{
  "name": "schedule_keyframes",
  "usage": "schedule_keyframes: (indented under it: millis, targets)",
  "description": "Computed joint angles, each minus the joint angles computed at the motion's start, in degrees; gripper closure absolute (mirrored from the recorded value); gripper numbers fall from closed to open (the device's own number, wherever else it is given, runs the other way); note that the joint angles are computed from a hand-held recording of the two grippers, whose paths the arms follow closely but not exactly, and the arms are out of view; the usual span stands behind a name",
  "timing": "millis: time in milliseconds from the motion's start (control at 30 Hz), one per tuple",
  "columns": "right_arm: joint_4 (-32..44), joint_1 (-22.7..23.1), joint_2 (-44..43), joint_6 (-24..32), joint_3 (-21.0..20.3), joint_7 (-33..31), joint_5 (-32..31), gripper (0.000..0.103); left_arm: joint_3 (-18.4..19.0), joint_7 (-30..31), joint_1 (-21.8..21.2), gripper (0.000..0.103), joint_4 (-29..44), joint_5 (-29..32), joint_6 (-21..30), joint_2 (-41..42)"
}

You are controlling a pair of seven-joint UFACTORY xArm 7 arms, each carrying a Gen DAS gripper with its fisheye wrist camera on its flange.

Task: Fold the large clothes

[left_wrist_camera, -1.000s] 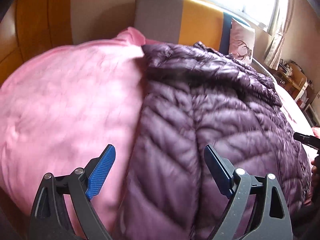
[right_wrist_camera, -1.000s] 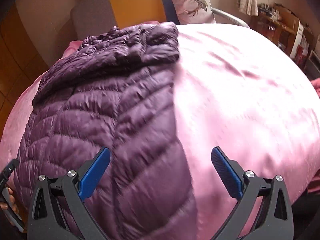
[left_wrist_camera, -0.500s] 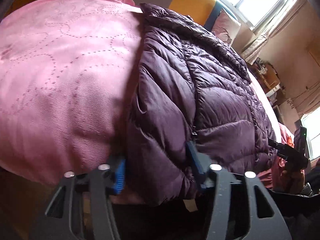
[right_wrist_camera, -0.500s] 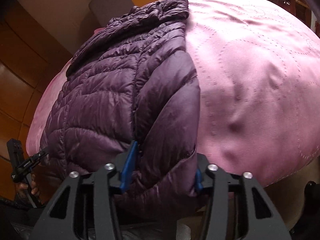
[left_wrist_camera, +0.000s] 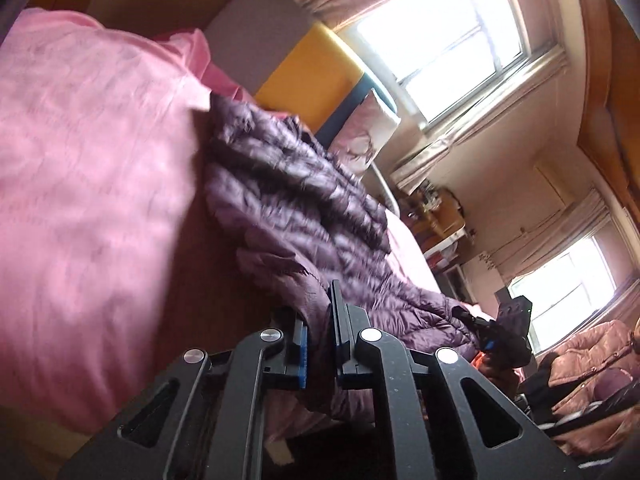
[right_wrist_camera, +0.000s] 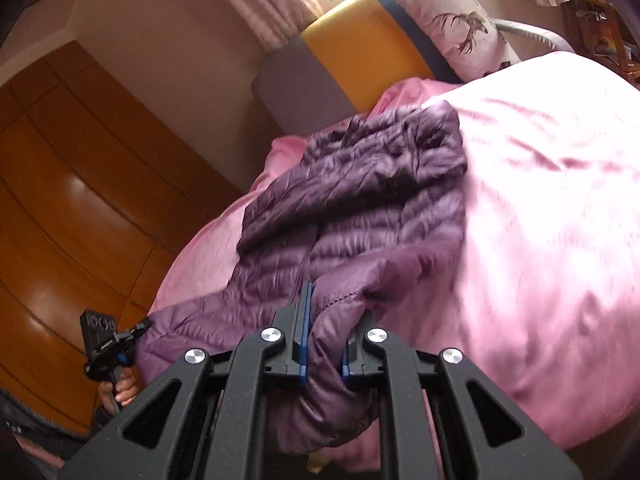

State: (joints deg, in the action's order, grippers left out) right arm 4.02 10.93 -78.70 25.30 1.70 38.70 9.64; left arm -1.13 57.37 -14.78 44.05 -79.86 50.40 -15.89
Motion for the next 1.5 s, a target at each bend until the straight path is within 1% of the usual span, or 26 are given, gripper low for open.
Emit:
schedule_keyframes:
  millis: [133,200,300,400,500,533,567,600,633,667,700,733,767,833,933,1033,1100,1167,1233,1267,1300,1333,1367,1400,1433,1500]
  targets:
    - [4.01,-1.72,13.85,-8.71,-5.22,-4.58,-0.15,0.093,-1.26,0.72,-0.41,0.095,7.25,-1.39,-1.60,5.77]
    - [6.40,-2.36,20.39,-11.77,-6.09,-5.65,0.33,0.093,-2.20,0.11,-0.42,0.095,10.76,-1.64,-2.94,9.14]
    - [10.16,-2.11,29.26,-15.19,-8.96,-8.62,1.12,0.093,-3.66,-2.19,-0.04,0.095,16.82,-0.70,-5.25,14.85]
    - [13.88,-2.15,37.29,-16.97,-9.86,-10.15,2.35,0.092,-5.85,-5.00,-0.20,0.095,23.81,1.58,-9.28,21.20]
    - [16.15,0.31,42.82,-19.67,-13.27,-12.67,4.93,0.078,-7.54,-8.69,0.17,0.095,28.93,5.09,-11.56,25.83]
    - [16.64,0.70,43.86,-20.50,-13.83,-13.22,5.71,0.068,-8.12,-10.81,0.02,0.094,30.84,7.00,-13.00,27.60]
    - [16.59,1.25,44.23,-21.55,-14.31,-13.81,6.46,0.056,-8.63,-12.64,0.15,0.088,32.16,8.85,-13.67,28.81]
    - [16.70,3.54,44.54,-23.03,-16.59,-15.01,7.79,0.049,-9.00,-15.01,0.23,0.083,33.46,11.00,-14.51,30.06]
    - [16.79,6.22,44.72,-24.47,-19.23,-16.18,9.18,0.035,-9.33,-17.39,0.39,0.075,34.84,12.66,-15.39,31.33]
    - [16.63,7.59,44.60,-26.01,-20.46,-16.64,10.13,0.026,-9.88,-18.11,1.02,0.064,35.72,12.85,-15.66,32.15]
    - [16.38,7.25,44.55,-27.19,-19.99,-16.60,10.28,0.023,-10.51,-18.54,1.81,0.056,36.36,12.49,-15.85,32.74]
    - [15.88,6.54,44.28,-28.24,-19.18,-16.39,10.17,0.017,-11.22,-18.40,2.76,0.040,36.55,11.42,-15.79,33.02]
    - [15.43,6.05,43.93,-28.86,-18.55,-15.91,10.08,0.009,-11.75,-18.25,3.48,0.029,36.35,10.13,-16.36,33.02]
    - [14.16,5.20,42.42,-28.83,-17.65,-14.98,9.67,0.006,-12.00,-18.47,3.82,0.028,35.91,9.77,-19.31,33.21]
    - [10.58,-0.39,39.09,-26.59,-12.31,-12.86,8.22,0.006,-12.09,-19.04,4.90,0.027,34.76,10.61,-19.66,33.56]
    - [7.26,-5.20,36.74,-24.44,-7.19,-10.40,6.32,0.006,-12.50,-17.36,6.09,0.027,32.44,10.61,-19.03,33.64]
    - [6.25,-8.12,37.24,-22.70,-3.65,-8.61,4.54,0.009,-12.68,-16.13,6.51,0.027,31.39,10.65,-17.91,33.90]
    - [7.05,-10.63,40.04,-21.06,-0.72,-7.35,2.11,0.031,-12.94,-14.78,6.32,0.027,30.85,11.25,-17.38,34.57]
    - [7.61,-10.38,43.04,-21.93,-0.81,-6.54,1.07,0.043,-13.26,-14.15,5.88,0.030,31.36,12.34,-16.77,35.45]
    - [7.85,-9.80,44.32,-22.69,-1.27,-6.07,1.01,0.054,-13.34,-14.31,5.46,0.039,31.96,13.65,-16.46,36.06]
    - [8.11,-10.14,44.94,-22.86,-0.74,-5.33,0.67,0.059,-13.41,-14.85,5.08,0.043,32.93,15.47,-15.45,37.02]
    - [8.22,-10.48,44.88,-22.85,-0.16,-4.61,0.28,0.070,-13.60,-15.24,4.98,0.057,33.55,16.57,-14.77,37.63]
    - [8.22,-10.65,44.37,-22.59,0.23,-4.05,-0.12,0.077,-13.79,-15.49,4.87,0.069,33.92,17.60,-14.36,37.96]
    - [8.09,-10.53,43.54,-22.20,0.19,-3.84,-0.52,0.079,-14.06,-14.95,4.67,0.075,33.61,18.39,-14.81,37.68]
    - [7.73,-10.05,42.34,-21.76,-0.21,-3.89,-0.82,0.083,-14.42,-14.16,4.83,0.087,33.16,18.31,-15.09,37.29]
    - [6.92,-9.00,39.38,-19.89,-0.96,-4.09,-1.22,0.087,-14.80,-12.27,5.33,0.094,31.26,17.62,-15.35,35.46]
